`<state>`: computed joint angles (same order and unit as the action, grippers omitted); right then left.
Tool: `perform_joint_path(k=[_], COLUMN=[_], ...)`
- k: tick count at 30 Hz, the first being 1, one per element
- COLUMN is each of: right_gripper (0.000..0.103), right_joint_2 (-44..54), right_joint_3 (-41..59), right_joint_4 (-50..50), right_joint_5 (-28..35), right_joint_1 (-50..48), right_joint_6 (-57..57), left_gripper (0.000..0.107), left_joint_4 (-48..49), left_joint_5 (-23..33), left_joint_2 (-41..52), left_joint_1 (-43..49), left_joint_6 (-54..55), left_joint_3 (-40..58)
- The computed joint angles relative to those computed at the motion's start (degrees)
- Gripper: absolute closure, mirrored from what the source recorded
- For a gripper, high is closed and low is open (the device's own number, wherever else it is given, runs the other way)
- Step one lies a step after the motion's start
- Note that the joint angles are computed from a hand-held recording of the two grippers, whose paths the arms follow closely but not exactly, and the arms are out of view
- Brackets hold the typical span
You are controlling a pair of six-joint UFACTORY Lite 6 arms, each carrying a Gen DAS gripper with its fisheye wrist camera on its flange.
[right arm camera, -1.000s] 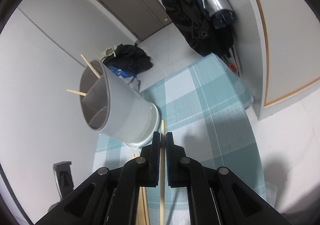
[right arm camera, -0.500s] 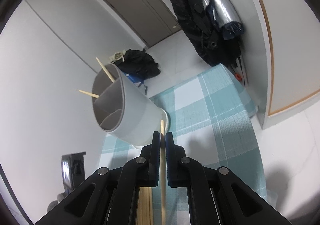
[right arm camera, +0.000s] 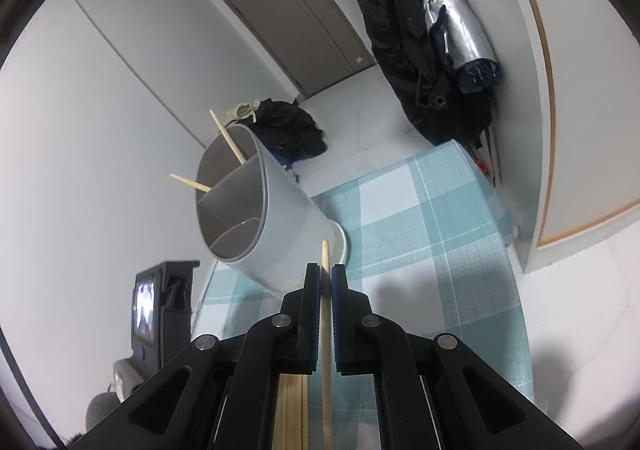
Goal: Organize utensils
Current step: 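Carry the chopstick upright with the right gripper toward the holder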
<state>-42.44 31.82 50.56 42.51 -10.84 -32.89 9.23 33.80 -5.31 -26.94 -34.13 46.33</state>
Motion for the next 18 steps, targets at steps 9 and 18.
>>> perform_joint_path(k=[9,18], right_gripper=[0.098,0.099], right_joint_2=[-3.5,-11.8], right_joint_3=[-0.2,-1.5], right_joint_4=[-2.6,-21.2], right_joint_5=[-3.1,-11.7], right_joint_1=[5.7,20.4], right_joint_6=[2.7,21.6], left_gripper=[0.104,0.104], left_joint_4=[2.3,11.3], left_joint_5=[1.1,1.2], left_joint_2=[-17.4,-29.5], left_joint_1=[-3.6,-10.3], left_joint_6=[-3.1,-10.5], left_joint_3=[-4.3,-4.3])
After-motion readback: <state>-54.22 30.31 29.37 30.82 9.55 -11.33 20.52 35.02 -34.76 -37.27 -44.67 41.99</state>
